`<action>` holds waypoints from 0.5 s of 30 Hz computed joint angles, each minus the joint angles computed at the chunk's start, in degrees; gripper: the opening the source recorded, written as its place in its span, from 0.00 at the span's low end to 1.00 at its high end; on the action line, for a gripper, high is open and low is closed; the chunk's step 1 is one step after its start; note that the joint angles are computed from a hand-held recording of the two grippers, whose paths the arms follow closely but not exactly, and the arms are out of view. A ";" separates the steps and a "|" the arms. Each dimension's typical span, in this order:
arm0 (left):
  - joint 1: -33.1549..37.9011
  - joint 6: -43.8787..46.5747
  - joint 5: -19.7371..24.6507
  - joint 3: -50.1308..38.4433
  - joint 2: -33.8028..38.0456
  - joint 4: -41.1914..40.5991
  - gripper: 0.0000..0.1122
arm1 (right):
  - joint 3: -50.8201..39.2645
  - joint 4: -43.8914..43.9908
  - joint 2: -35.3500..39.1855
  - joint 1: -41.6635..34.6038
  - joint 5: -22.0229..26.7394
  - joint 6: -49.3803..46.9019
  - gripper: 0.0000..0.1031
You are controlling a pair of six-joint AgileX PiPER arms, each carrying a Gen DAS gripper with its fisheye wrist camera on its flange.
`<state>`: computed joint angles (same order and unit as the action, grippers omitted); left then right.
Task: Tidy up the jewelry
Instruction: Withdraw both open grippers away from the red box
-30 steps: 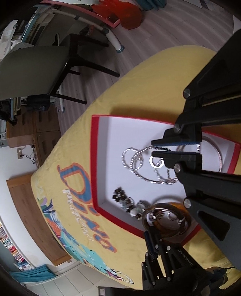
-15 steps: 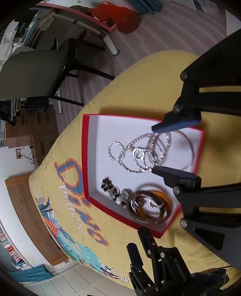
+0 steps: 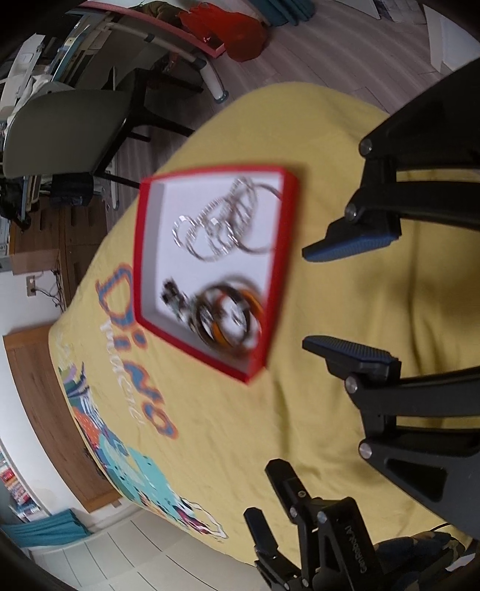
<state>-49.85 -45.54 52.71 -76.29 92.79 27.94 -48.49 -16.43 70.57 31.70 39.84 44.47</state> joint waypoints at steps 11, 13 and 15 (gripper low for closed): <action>-7.82 -10.93 8.46 11.54 -12.98 8.02 0.78 | 0.31 -15.10 -1.58 21.97 12.03 25.62 0.48; -8.91 -12.13 9.22 13.23 -14.85 8.61 0.78 | 0.36 -16.41 -2.08 24.20 13.70 28.47 0.51; -10.35 -13.73 10.59 14.65 -16.55 9.59 0.78 | 0.39 -17.47 -2.20 25.79 14.71 30.45 0.54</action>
